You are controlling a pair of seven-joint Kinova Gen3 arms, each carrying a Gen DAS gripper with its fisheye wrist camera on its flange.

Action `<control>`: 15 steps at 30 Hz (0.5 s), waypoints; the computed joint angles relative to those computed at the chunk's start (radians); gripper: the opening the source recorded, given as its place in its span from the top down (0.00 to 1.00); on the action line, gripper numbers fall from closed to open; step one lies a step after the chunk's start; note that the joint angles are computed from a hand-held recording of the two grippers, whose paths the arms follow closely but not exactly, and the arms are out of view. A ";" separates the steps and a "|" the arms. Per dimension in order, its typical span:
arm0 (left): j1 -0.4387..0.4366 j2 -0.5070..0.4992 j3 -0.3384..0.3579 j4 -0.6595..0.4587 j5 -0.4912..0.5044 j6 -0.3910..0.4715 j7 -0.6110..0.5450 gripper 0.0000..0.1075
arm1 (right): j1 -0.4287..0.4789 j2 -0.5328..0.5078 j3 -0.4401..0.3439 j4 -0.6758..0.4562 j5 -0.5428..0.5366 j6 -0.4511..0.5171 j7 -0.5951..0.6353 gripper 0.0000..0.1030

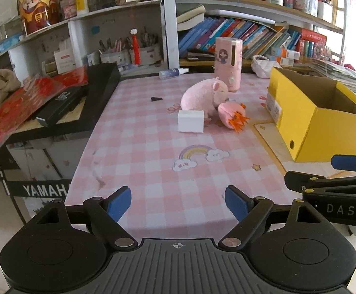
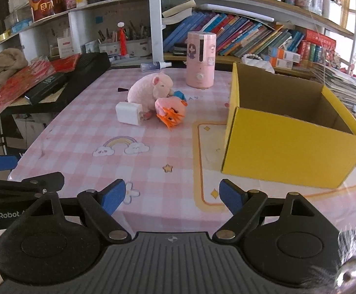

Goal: Organize objects
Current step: 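Move both tools toward the plush pig and white block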

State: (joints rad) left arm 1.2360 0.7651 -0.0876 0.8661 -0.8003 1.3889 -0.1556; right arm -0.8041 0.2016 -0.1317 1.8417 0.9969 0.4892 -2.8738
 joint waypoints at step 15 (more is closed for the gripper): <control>-0.090 0.098 -0.054 -0.197 0.043 0.015 -0.094 0.20 | 0.111 0.136 0.057 -0.199 -0.234 -0.146 0.394 0.21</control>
State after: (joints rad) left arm 1.1458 0.8632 -0.1420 0.6693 -0.7574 1.4039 -0.2491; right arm -0.6930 0.3375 -0.0744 1.6425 0.7634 0.3434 -2.4801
